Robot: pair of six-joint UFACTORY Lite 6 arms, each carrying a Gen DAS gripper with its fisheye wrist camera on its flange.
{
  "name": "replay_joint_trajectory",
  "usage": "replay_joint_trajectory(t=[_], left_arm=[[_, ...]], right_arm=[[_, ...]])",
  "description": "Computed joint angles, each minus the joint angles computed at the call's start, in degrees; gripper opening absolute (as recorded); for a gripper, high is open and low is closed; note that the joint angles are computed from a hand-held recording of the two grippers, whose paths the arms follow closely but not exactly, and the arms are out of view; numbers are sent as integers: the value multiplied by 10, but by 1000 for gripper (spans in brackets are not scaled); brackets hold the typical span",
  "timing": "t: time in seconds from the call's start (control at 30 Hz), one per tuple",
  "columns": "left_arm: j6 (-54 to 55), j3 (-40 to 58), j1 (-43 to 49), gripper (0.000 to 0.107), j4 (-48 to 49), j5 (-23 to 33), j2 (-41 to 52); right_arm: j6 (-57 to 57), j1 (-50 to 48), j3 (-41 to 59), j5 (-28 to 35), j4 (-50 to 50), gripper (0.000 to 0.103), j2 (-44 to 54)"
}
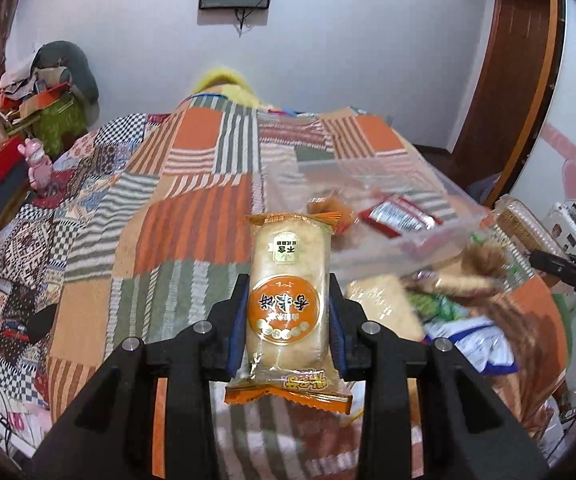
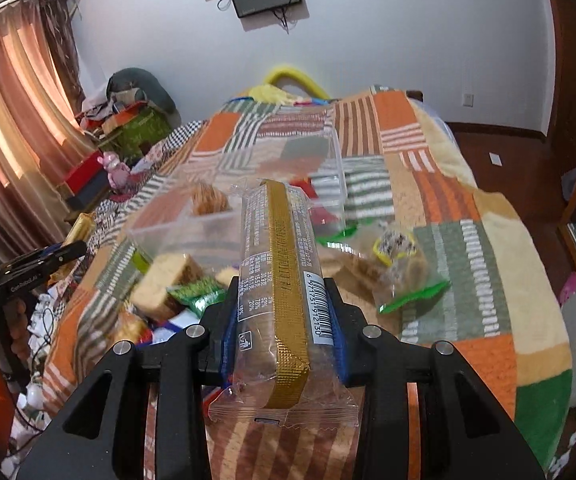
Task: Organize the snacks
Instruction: 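Drop cake packet into box with left tool while right tool carries bread-stick pack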
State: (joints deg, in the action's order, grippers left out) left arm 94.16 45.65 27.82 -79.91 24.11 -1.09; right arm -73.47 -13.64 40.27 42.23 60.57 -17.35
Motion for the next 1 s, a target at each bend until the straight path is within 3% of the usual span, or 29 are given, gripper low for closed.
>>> replay_joint_trajectory(t=[0.57,1.0], left_arm=[[-1,126,-111,34,-59,-48,110],[-65,253,-155,34,-21,-77,247]], right_arm=[[-1,107,89,-75,79,34,83],[-3,196,169,-155,108,34,209]])
